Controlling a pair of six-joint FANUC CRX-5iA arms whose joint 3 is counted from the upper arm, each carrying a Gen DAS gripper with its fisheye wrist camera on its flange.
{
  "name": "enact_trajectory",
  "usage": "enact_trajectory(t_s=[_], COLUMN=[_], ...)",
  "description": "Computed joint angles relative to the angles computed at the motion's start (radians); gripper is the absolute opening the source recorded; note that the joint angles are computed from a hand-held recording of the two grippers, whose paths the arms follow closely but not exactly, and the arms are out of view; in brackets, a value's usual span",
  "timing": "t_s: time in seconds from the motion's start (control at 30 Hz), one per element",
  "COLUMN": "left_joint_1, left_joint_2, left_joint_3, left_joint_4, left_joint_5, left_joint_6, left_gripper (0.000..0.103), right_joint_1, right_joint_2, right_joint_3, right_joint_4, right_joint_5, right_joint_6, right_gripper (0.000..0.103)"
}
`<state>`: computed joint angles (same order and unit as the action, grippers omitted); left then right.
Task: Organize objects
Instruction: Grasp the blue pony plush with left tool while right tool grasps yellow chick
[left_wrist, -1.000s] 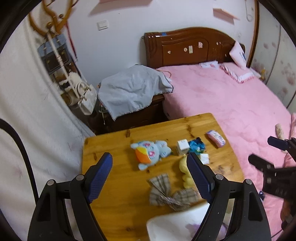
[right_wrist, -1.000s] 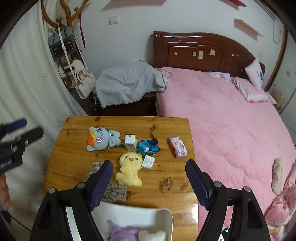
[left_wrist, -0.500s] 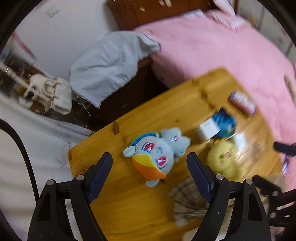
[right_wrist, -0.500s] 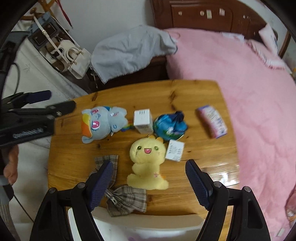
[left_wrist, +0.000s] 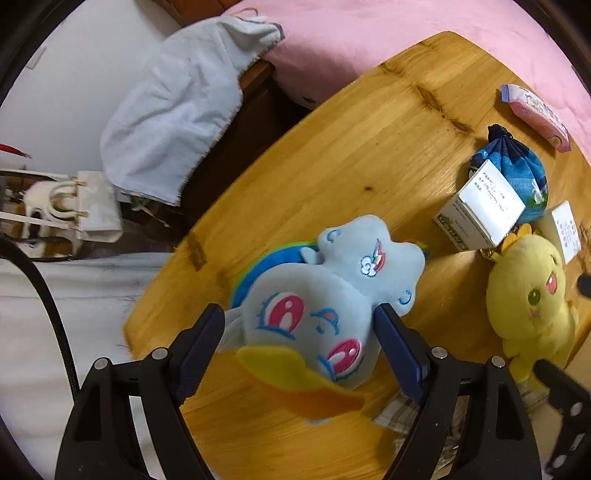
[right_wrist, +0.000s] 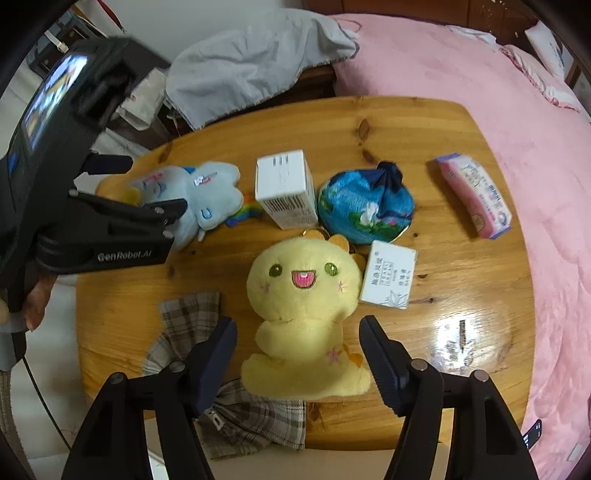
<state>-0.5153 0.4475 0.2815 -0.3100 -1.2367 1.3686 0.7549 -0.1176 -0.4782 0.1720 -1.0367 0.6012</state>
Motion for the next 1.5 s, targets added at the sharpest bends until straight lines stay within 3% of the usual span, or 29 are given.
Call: enact_trajectory(t_s=[0.13,0.33,0.6,0.77,0.97,1.07,1.2,1.37,1.5], left_joint_1=[-0.003,-0.007,0.014,0.001,0.055,0.072,0.079,0.063,0.046], left_joint_2=[0.027,0.028,0.057,0.119,0.075,0.057,-0.009,-0.148,-0.274], left_joint_3=[0.013,0.01,0.049,0.098,0.014,-0.01,-0.064,-0.134,-0.175], left_joint_4=[0.004,-0.006,0.026,-0.043,0.057,0.092,0.136,0.166,0.181], left_joint_5=[-0.013,-0.012,-0.097,-0.187,-0.074,-0.061,-0.036,-0.015,-0.023], left_joint_6=[0.006,0.029,0.126,0.192,0.232,0.241,0.233,0.233,0.272], left_gripper=[0.087,0.088,0.088,0.089,0.083,0.081,0.081,0.081,0.081], right_joint_1=[0.005,0.03,0.048,0.053,0.077,0.08,0.109,0.192,0.299], right_joint_2=[0.031,0.079,0.123,0.125,0.115,0.092,0.029,-0.087,-0.199], right_joint_3=[0.006,0.018,0.026,0.027,0.011,0.001,-0.024,-0.049,-0.055], right_joint_4=[-0.009,0.016,0.025,0.012,0.034,0.015,0.033,0.112,0.193], right_joint_5=[-0.005,-0.037,-0.069,-0.071,-0.065,-0.039,-0.027,-0.079,-0.177], right_joint_6=[0.014,0.001,-0.001,-0.011,-0.041,-0.102,-0.143,-0.232,-0.309], right_gripper=[0.059,0.058,0.057,0.057,0.053,0.046,0.046,0.045,0.045])
